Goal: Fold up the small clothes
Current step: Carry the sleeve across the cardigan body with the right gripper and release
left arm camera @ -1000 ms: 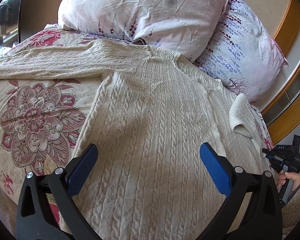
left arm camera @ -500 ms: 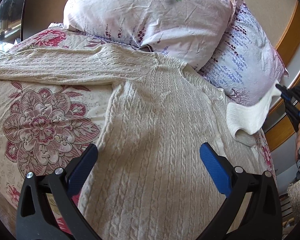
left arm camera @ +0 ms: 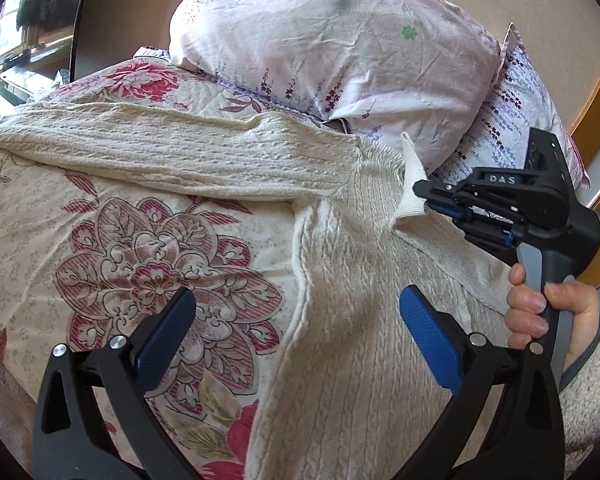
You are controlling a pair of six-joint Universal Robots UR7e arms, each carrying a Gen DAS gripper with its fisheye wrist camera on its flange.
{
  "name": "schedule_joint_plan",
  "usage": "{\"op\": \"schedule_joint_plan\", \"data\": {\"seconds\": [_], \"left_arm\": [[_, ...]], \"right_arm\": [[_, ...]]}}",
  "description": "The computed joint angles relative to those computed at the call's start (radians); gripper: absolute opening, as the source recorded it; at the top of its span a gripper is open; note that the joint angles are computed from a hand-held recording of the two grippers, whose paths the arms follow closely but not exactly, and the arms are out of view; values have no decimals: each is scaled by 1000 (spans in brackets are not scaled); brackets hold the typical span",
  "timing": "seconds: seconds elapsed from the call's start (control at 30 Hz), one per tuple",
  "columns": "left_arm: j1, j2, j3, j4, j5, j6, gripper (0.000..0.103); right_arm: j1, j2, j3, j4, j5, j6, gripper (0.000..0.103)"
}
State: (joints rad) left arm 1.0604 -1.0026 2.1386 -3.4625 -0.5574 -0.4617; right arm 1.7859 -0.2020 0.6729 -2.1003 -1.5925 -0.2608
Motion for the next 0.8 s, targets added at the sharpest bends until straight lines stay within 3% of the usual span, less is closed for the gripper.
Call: {"op": "schedule_joint_plan", "data": {"seconds": [0.1, 0.17, 0.23, 0.3, 0.37, 0.47, 0.57, 0.6, 0.63, 0.7, 0.8], "left_arm": [[9, -7, -7, 3, -11, 19, 101], [16, -7, -16, 12, -23, 30, 101], [23, -5, -28, 37, -37, 32, 101], [29, -4, -40, 56, -51, 38, 101], [34, 1, -50, 65, -58, 45, 101], [41, 5, -62, 88, -66, 35, 101], [46, 11, -71, 104, -71, 22, 101], [47, 13, -75, 111, -73, 16, 101], [48, 15, -79, 116, -75, 13, 101], [49, 19, -85, 120, -77, 13, 101], [47, 23, -89, 122, -74, 14, 101]], "right_arm": [[-28, -86, 120, -173, -4, 26, 36], [-51, -98, 102, -223, -49, 62, 58], [-64, -99, 79, -309, -138, 71, 57], [-59, -60, 4, -377, -333, 41, 46], [-67, 1, -121, -368, -484, 16, 37], [-84, 71, -274, -298, -611, 35, 36], [-97, 85, -296, -247, -646, 44, 32], [-95, 103, -320, -231, -673, 18, 23], [-99, 99, -305, -237, -673, -6, 3], [-104, 89, -278, -264, -667, -23, 1], [-116, 125, -369, -239, -680, 25, 0]]}}
